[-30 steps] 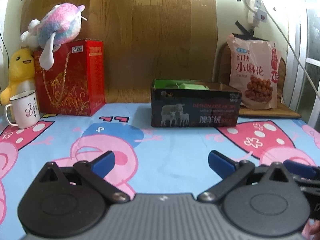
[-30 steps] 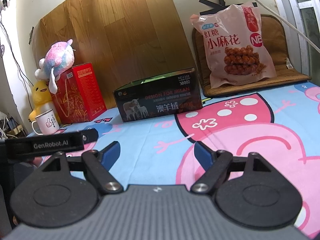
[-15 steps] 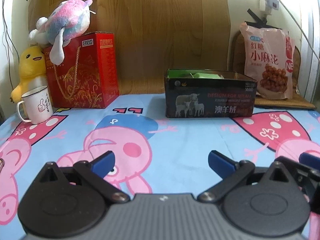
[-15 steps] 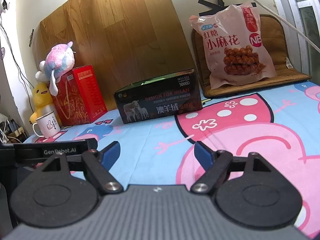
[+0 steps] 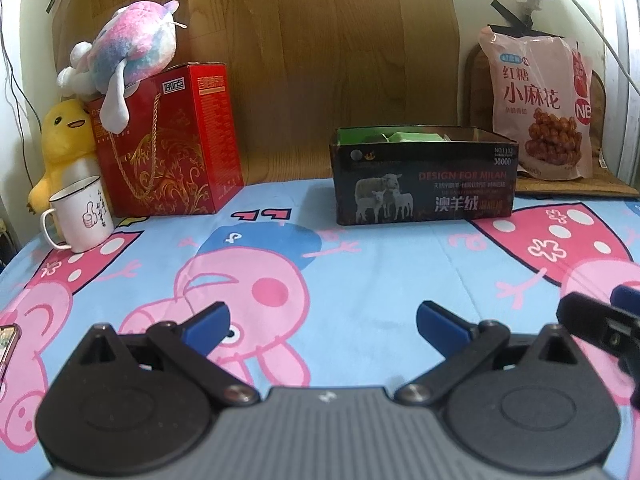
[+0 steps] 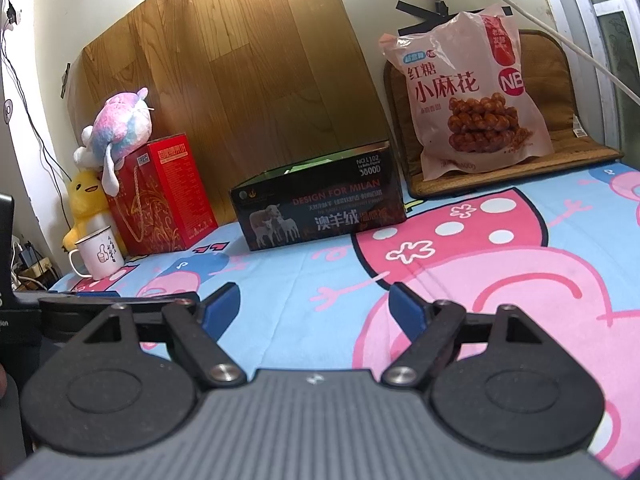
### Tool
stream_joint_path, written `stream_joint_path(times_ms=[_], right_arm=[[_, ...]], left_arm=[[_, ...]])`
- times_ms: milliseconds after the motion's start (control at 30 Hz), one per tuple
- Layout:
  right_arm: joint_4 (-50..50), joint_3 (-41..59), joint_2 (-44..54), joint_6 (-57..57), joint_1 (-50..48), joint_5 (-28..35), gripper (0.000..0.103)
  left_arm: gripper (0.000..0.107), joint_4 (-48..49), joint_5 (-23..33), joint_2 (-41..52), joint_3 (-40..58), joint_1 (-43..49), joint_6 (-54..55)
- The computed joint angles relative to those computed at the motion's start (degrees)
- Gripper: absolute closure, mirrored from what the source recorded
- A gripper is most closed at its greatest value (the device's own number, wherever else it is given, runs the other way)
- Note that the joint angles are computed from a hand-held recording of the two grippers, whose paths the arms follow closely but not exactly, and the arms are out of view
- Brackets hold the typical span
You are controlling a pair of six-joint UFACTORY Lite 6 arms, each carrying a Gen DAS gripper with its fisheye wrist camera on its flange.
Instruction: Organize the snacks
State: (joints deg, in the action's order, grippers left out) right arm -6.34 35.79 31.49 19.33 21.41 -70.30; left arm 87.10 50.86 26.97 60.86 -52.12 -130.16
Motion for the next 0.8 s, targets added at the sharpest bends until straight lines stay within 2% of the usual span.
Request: stream_joint_path(times_ms=[400,800], right_arm=[[-0.3,0.2,0.2,0.0,-0.2,-0.1,0.02],[-0.3,0.1,0.2,0.0,-0.2,-0.1,0.02]], left_arm=[[0.004,-0.5,-0.3,1.0,0.4,0.0,1.5],[0.004,-2.6,4.3,2.2,2.1,-1.1,4.4]])
